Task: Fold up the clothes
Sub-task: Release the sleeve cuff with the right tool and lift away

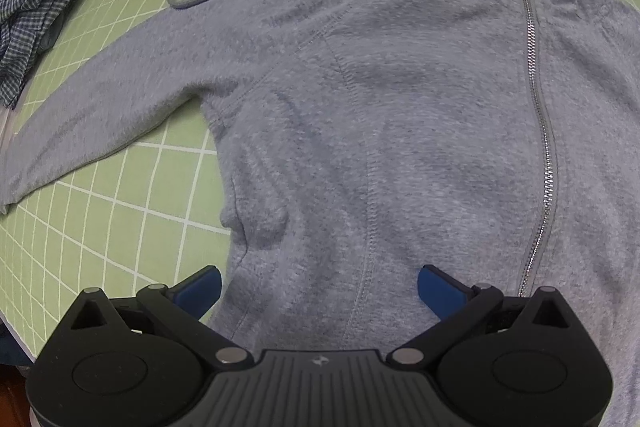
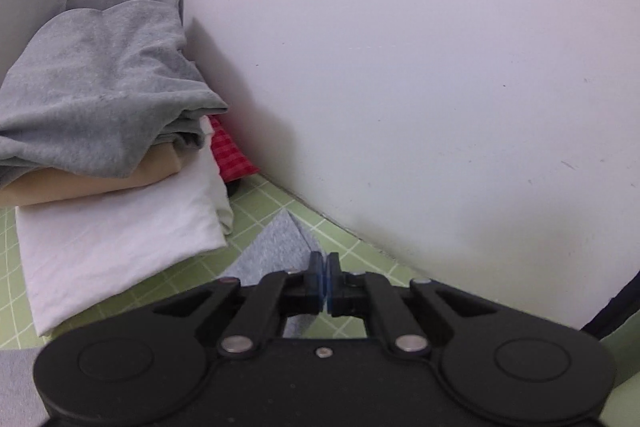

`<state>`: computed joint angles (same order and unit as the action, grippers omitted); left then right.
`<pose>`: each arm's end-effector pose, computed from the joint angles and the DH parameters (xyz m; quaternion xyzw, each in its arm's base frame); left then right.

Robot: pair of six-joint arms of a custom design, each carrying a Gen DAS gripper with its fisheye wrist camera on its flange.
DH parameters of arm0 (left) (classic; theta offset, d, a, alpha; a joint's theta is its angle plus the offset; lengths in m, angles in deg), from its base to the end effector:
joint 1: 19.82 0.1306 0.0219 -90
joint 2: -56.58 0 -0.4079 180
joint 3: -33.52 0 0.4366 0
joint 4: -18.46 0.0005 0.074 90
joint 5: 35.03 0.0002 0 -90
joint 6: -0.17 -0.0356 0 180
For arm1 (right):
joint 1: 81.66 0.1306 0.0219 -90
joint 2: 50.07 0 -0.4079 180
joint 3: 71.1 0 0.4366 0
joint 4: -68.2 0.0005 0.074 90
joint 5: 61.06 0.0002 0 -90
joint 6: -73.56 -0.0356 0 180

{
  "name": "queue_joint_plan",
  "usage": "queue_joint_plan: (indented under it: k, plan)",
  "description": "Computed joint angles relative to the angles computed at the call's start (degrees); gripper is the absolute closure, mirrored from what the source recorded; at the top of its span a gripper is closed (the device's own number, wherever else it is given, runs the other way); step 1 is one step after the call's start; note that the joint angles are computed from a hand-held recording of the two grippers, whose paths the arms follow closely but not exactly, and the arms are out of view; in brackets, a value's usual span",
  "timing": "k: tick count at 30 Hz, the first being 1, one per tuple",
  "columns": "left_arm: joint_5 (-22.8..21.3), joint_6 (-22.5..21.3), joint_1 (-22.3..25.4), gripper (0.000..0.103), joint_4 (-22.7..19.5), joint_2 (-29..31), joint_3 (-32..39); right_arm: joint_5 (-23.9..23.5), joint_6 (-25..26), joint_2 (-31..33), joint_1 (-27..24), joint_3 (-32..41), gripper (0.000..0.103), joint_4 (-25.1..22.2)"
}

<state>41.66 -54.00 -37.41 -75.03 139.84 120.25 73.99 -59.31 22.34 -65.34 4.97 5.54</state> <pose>0.3928 -0.1164 0.4535 -0.1574 0.9807 0.1036 0.0519 0.3769 0.0836 0.4622 0.3040 0.8428 -0.1991 0.3970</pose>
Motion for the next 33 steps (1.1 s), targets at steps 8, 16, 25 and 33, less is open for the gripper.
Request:
queue_joint_plan:
  k: [8,16,25,33]
  plan:
    - [-0.1,1.0,-0.1,0.0,-0.4,0.2,0.2,-2.7,-1.9,0.2,-2.8,-3.7,0.102,-2.1]
    - [1.2,3.3,0.6,0.0,1.4,-1.5,-1.1,-7.2,-8.1,1.3,-3.6,-4.9,0.099,-5.9]
    - [-1.4,7.1,-0.1,0.0,5.9,-12.4,-5.6,-5.6,-6.7,1.1,10.2,-1.1,0.009,-7.2]
    - [-1.4,10.6,-0.5,0.0,4.8,-21.5,-9.7,-20.3,-9.4,4.6,28.0,1.1,0.01,2.3]
